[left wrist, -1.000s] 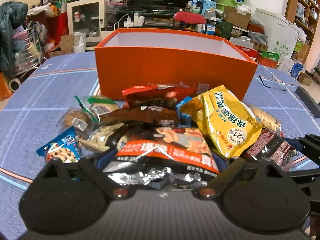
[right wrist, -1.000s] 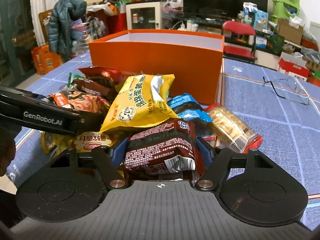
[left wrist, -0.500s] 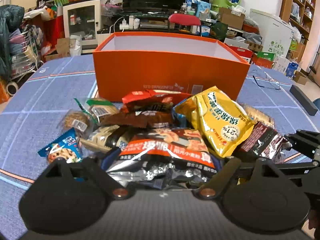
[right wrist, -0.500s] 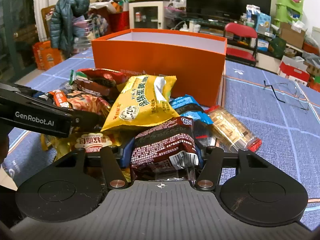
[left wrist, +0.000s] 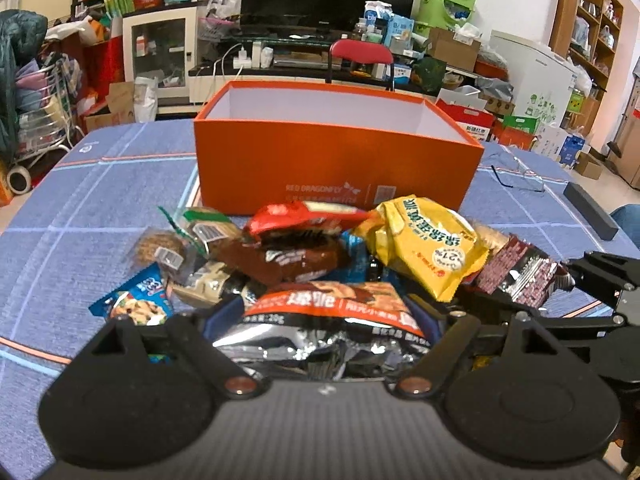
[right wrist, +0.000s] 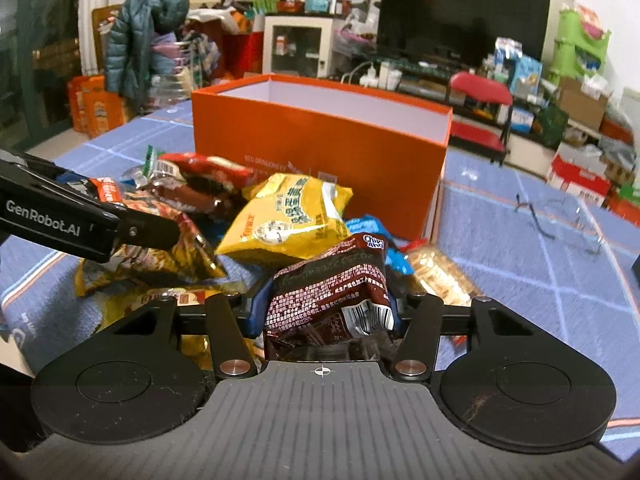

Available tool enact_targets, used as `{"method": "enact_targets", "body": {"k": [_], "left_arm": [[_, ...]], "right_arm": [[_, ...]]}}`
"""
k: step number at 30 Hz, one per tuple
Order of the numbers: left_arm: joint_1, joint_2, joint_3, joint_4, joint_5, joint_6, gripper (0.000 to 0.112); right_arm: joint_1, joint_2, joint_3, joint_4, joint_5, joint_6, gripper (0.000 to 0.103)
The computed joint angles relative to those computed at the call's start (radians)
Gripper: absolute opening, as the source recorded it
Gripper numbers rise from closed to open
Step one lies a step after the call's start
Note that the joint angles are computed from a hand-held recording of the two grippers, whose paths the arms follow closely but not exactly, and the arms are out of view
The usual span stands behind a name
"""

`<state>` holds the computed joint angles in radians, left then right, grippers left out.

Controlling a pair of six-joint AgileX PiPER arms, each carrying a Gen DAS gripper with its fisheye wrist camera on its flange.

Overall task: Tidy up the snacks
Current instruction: 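Grasp the dark red snack bag with the right tool while the left tool grasps the silver-orange bag, then lift both held bags and carry them over the orange box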

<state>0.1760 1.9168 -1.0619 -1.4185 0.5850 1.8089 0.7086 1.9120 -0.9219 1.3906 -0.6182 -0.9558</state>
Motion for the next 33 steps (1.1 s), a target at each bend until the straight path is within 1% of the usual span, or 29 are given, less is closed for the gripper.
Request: {"method": "enact_targets", "body": {"k": [4, 7, 11, 15, 25, 30, 33], "left_arm": [[0.005, -0.004, -0.004, -0.003, 0.010, 0.001, 0.083], [0.006, 0.003, -0.003, -0.010, 0.006, 0.016, 0.083], [0.000, 0.004, -0.004, -0.002, 0.001, 0.009, 0.082], [0.004, 0.001, -0.009, 0.014, 0.020, -0.003, 0.081], [0.040, -0.001, -0.009, 0.033, 0.072, 0.007, 0.075], [0.066, -0.005, -0.015, 0.047, 0.116, -0.014, 0.074], [0.081, -0.025, -0.003, 0.035, 0.139, 0.006, 0.074]], "right_arm": [[0.024, 0.006, -0.010, 0.033, -0.048, -0.053, 0.040], [0.030, 0.019, -0.023, 0.053, -0.051, -0.088, 0.040], [0.048, 0.048, -0.046, 0.091, -0.076, -0.160, 0.040], [0.059, 0.029, -0.041, 0.088, -0.091, -0.164, 0.039], [0.046, 0.006, -0.028, 0.075, -0.061, -0.139, 0.039], [0.042, 0.000, -0.025, 0.065, -0.057, -0.129, 0.039], [0.046, -0.003, -0.023, 0.059, -0.065, -0.121, 0.039]]}}
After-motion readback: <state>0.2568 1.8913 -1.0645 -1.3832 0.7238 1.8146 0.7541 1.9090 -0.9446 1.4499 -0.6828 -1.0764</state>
